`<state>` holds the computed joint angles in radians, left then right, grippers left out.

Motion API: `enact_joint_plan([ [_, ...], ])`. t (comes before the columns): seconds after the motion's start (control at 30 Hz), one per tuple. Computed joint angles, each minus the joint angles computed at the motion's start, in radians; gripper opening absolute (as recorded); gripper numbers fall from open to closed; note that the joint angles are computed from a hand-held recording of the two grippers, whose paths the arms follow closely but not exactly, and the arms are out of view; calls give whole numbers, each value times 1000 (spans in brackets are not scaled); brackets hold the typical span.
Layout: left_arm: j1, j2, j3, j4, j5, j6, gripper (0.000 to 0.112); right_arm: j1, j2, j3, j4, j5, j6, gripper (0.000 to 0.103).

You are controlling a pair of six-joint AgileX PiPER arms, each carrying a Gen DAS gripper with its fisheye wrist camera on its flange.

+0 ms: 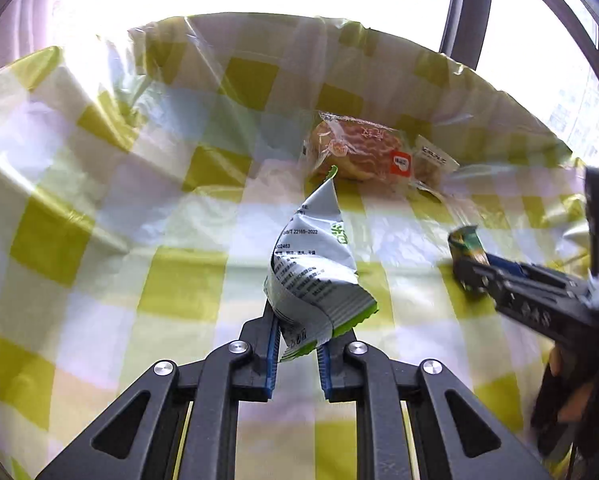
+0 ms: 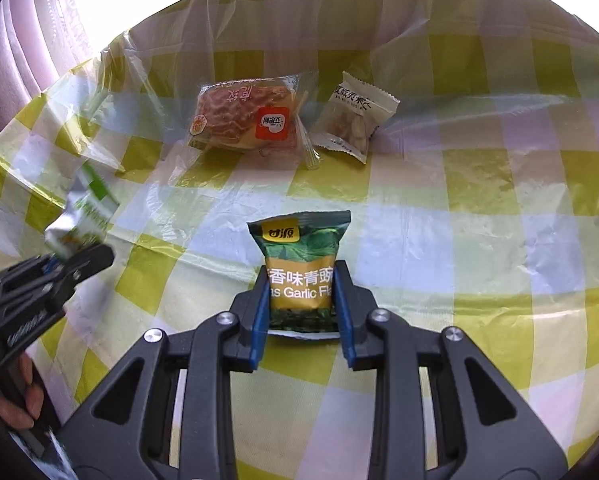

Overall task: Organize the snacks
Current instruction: 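Carry the garlic-pea bag and biscuit bag over the white box with both grippers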

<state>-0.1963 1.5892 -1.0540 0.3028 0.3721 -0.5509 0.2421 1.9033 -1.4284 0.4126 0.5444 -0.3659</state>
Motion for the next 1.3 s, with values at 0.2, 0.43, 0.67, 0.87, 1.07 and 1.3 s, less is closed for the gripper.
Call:
enact_joint_plan([
  [0.2,-27,-309,326,179,-47,-296,17,27,-5,9,-73,-20,64,34],
  [0.43,-73,-382,407,213,-8,-372,17,36,-15,25,-79,-40,85,33],
  [0.67,-191,-501,484,322,100,-507,17,66,-279,348,59,-87,4,32],
  [0.87,-386,-592,527,429,223,-687,17,139,-539,605,71,-114,3,32],
  [1.07,-726,-659,519,547,483,-920,17,160,-784,748,-38,-48,109,32],
  [1.3,-1023,-615,452,591,693,-1053,17,68,-1098,821,-73,147,55,32],
])
